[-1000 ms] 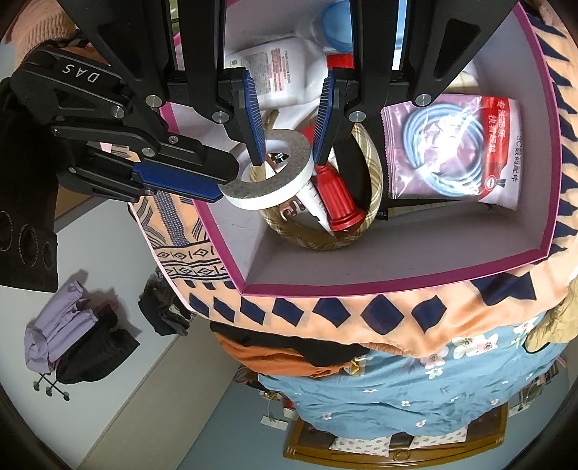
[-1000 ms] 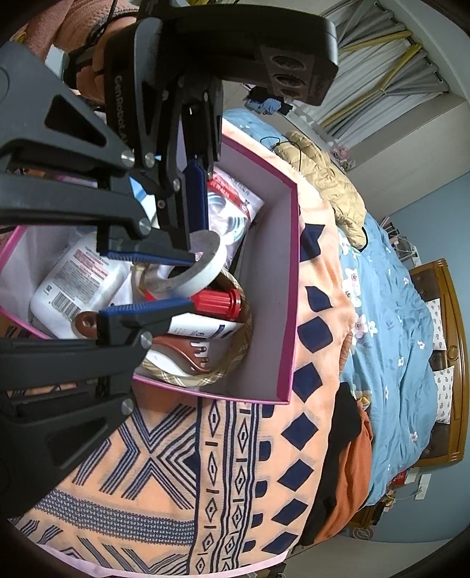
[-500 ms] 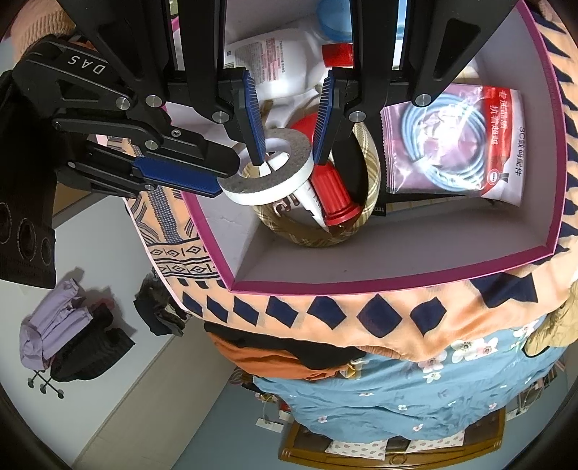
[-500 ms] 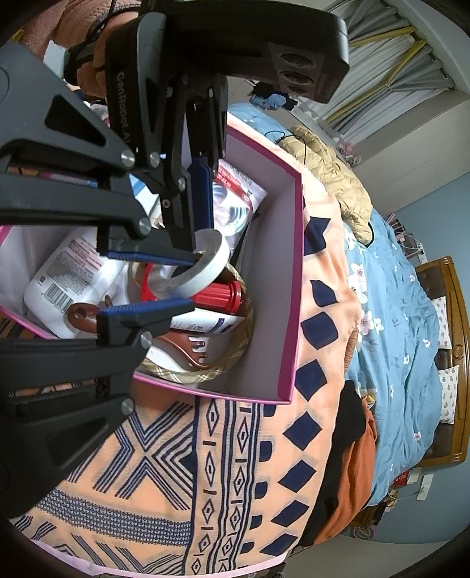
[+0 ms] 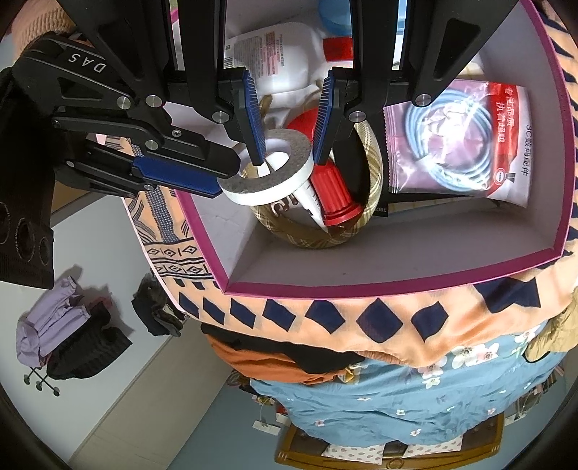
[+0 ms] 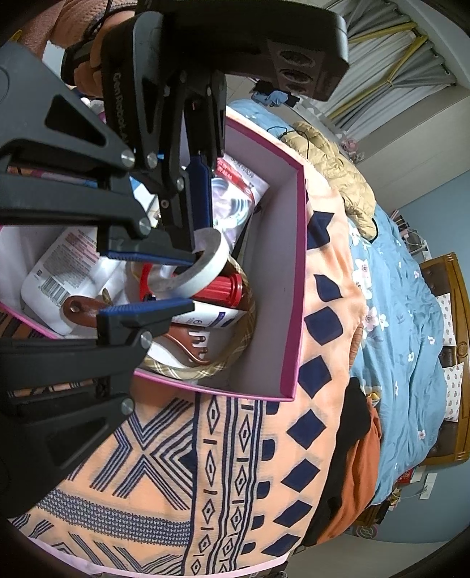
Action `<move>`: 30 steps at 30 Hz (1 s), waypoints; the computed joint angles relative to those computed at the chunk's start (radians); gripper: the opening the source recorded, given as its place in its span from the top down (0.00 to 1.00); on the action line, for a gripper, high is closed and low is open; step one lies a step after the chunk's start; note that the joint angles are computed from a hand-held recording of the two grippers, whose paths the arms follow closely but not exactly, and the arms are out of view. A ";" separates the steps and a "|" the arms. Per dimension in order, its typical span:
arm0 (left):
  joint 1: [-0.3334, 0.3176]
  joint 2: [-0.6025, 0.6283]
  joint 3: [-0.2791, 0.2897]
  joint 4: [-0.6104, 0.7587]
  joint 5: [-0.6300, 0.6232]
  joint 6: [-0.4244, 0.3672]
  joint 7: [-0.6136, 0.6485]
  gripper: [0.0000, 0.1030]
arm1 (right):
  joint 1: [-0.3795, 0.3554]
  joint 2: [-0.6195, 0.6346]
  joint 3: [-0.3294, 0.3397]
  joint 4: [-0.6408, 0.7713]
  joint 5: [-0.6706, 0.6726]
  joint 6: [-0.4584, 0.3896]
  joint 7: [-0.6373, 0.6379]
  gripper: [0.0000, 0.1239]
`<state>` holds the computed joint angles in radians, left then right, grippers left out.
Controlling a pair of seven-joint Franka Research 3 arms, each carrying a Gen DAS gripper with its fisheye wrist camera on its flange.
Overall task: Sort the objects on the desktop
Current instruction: 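Lower the tape roll into the box beside the red corkscrew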
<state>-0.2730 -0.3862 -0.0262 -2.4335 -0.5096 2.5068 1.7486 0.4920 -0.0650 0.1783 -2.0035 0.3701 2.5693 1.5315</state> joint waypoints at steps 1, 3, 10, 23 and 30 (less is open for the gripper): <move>0.000 0.002 0.000 0.001 -0.001 0.000 0.001 0.74 | 0.000 0.000 0.000 0.000 0.000 0.000 0.000 0.82; 0.000 0.003 0.000 0.001 -0.003 -0.001 0.001 0.75 | 0.000 0.001 0.000 0.001 0.000 0.000 -0.001 0.82; 0.002 0.009 -0.002 0.003 -0.004 0.001 0.003 0.74 | -0.002 0.010 -0.001 0.009 -0.006 -0.005 0.004 0.82; 0.009 0.027 -0.004 0.015 -0.011 0.002 0.012 0.75 | -0.003 0.021 -0.001 0.017 -0.019 -0.014 0.014 0.82; 0.013 0.030 -0.008 0.018 -0.013 -0.001 0.011 0.74 | -0.003 0.025 -0.002 0.020 -0.021 -0.015 0.014 0.82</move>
<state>-0.2596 -0.3566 -0.0337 -2.4154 -0.5230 2.5060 1.7595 0.4887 -0.0402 0.1765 -1.9835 0.3491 2.5545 1.5451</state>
